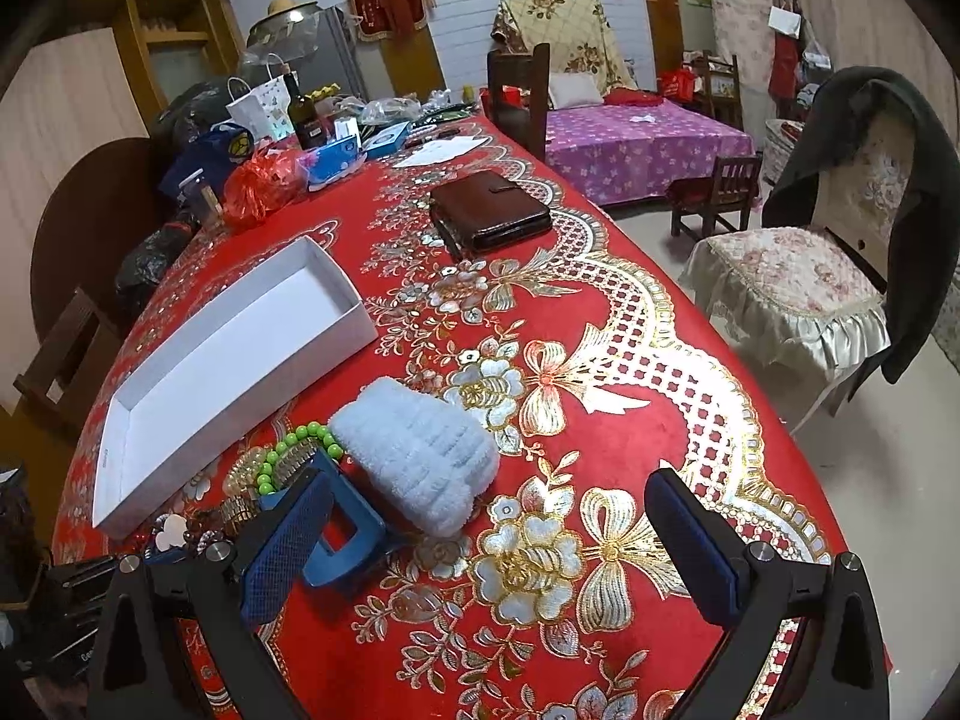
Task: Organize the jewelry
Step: 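Grasp the dark bead bracelet with the left tool while the right tool grasps the light-blue fluffy pouch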
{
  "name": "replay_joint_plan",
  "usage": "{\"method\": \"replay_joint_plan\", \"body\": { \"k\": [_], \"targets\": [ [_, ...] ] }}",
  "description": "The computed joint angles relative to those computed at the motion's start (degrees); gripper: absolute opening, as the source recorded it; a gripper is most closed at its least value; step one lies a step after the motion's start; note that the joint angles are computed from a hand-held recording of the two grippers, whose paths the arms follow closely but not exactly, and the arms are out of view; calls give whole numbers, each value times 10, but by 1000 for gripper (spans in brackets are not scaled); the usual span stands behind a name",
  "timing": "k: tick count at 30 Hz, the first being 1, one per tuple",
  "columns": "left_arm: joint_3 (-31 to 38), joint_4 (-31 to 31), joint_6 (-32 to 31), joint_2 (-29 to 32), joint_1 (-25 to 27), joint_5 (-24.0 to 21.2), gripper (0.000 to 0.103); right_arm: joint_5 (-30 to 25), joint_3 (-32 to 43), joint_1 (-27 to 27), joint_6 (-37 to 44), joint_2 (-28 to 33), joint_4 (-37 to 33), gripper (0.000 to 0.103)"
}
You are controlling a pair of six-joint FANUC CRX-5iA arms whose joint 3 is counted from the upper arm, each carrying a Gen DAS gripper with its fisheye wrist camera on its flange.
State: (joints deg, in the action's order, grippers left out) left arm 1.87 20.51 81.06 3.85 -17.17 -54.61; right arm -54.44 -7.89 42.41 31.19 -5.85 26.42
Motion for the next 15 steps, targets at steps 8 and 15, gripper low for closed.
{"method": "replay_joint_plan", "body": {
  "k": [8, 15],
  "targets": [
    [-52, 73, -45, -54, 22, 41, 7, 40, -13, -12, -7, -10, -1, 103],
    [-51, 125, -73, -69, 35, 53, 7, 89, 12, -40, 47, 7, -76, 103]
  ]
}}
